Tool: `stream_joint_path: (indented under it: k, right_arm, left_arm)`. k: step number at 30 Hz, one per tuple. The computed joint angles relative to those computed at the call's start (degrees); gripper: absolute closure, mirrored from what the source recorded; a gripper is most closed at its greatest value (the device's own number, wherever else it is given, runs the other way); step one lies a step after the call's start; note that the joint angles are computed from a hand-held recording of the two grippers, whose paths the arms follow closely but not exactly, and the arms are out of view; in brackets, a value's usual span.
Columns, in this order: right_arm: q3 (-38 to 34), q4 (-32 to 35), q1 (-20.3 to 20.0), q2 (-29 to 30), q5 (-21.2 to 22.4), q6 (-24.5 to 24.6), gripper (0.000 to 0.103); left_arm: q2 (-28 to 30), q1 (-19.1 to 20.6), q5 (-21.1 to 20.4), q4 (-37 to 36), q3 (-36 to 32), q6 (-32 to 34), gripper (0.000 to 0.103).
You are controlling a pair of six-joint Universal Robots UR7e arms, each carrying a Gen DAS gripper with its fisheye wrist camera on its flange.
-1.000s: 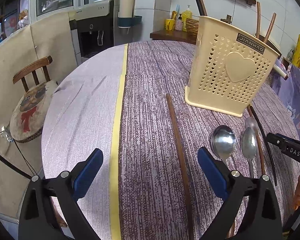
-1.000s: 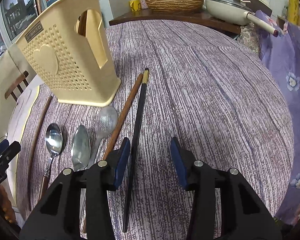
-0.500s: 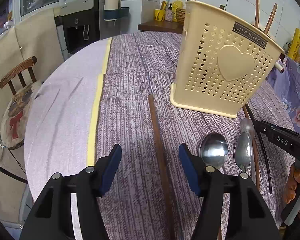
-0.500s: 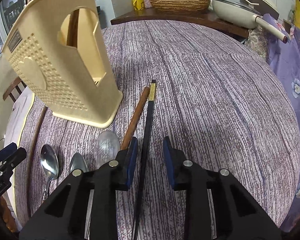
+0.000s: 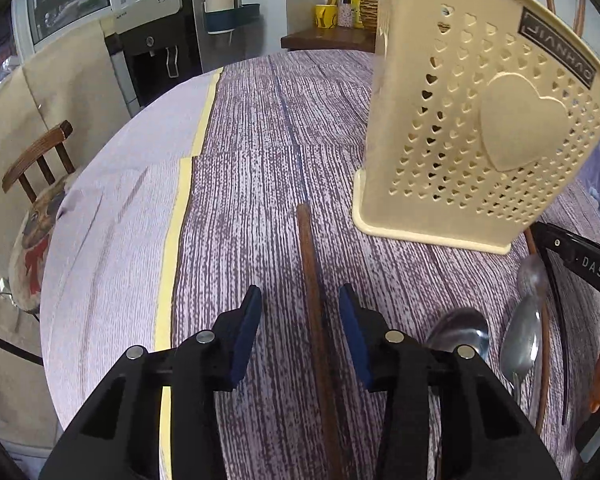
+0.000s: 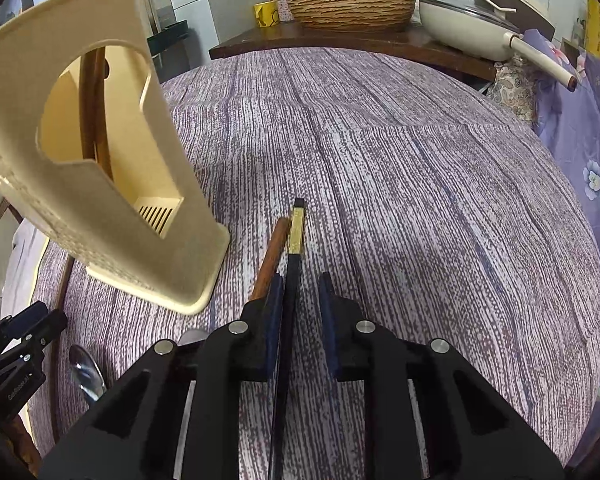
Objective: Organize utensils
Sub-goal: 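Grasp a brown chopstick with the left tool while the right tool grasps the black gold-tipped chopstick, then lift both chopsticks upright and lower them into the cream holder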
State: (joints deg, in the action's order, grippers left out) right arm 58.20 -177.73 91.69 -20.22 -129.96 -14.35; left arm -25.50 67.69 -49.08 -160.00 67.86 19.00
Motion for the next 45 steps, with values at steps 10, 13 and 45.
stream_joint_path:
  k: [10,13,45]
  right_arm:
    - [-4.91,0.06,0.18,2.83,-1.88,-1.76,0.084]
    - [-5.50,-0.31,0.23,3.28,-2.10,-2.21,0.084]
    - [3.38,-3.63,-0.75,-1.87,3.65,0.04,0.095]
  left_arm:
    - [2.10,-0.50,2.46,1.24,-3.33,-0.85,0.077]
    - [2.21,-0.63,2.63,0.21,-2.97,-0.85,0.078]
    - [1.81,-0.31,0.23,1.55,-3.27,-3.16,0.095]
